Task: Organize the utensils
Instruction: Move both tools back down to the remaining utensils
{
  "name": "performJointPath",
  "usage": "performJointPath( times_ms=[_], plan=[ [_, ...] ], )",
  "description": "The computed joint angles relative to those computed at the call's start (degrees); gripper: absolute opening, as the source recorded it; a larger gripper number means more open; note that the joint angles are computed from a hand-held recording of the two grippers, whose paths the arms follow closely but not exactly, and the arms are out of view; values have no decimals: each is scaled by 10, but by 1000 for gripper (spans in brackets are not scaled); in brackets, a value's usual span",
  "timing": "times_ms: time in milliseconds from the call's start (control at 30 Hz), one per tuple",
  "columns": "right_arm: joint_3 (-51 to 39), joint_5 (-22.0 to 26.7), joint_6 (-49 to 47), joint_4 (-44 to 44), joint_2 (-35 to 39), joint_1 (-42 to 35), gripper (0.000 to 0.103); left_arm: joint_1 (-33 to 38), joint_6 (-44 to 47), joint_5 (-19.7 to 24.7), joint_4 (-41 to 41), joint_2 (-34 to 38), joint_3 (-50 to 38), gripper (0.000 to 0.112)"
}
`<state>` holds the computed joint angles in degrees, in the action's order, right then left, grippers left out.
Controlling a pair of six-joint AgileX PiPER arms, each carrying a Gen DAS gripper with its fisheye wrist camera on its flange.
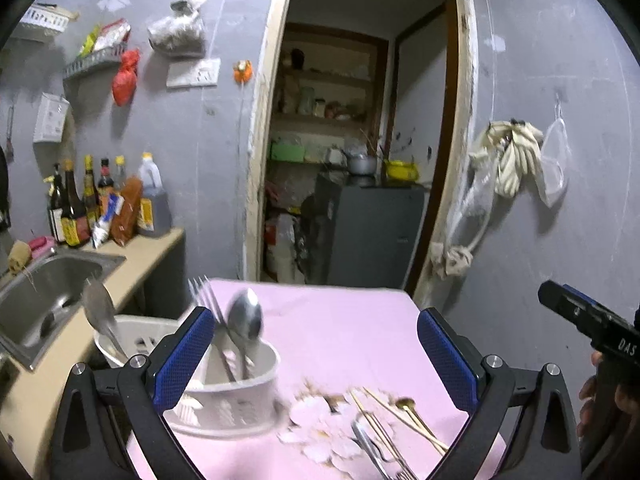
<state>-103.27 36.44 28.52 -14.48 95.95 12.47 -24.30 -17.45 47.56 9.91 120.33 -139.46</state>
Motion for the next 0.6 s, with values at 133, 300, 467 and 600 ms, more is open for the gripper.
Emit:
performJointPath(
  times_ms=[133,300,467,600],
  plan=[
    [31,-7,-16,21,-4,-17,100,-18,-18,-7,12,-4,38,102],
    [64,-15,-50,60,0,-38,100,-34,-42,-8,29,0,67,102],
    [89,-25,-98,120,18,-57,100,-38,-55,19,23,30,53,102],
    [102,-31,-131,157,43,-65,100,-39,-62,56,20,65,21,102]
  ],
)
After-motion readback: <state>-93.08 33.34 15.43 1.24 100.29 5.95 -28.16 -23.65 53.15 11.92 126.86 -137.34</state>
